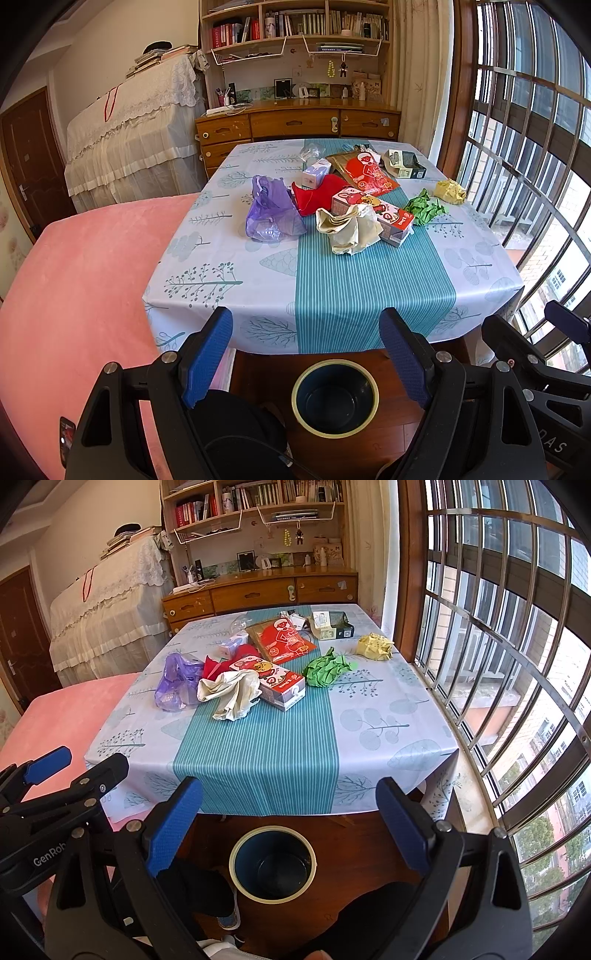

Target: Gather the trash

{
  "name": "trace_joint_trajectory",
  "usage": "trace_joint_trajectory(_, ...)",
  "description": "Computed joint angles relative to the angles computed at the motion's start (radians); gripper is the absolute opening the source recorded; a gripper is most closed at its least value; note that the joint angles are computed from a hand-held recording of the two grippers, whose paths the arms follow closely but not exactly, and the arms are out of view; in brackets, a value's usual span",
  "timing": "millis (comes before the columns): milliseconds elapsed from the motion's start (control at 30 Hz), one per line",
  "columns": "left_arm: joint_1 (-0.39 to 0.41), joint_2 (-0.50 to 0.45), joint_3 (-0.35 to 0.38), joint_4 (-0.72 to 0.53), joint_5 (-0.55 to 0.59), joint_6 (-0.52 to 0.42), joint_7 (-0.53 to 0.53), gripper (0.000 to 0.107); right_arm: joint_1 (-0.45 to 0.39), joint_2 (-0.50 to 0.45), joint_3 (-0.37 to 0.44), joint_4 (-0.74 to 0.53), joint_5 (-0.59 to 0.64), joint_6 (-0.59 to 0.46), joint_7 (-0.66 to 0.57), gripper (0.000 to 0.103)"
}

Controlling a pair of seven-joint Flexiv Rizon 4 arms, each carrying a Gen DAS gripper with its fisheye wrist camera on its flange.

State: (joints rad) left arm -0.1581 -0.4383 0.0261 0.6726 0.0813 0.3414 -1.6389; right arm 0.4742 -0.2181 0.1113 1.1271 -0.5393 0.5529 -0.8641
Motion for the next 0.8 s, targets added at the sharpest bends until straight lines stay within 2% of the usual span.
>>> trace_joint_trajectory(800, -0.001, 0.0, -0.002, 0.006, -0.004, 0.002, -0.005, 0.083, -0.001, -0.003, 0.0, -0.006, 0.012, 0.0, -0.001, 0.094)
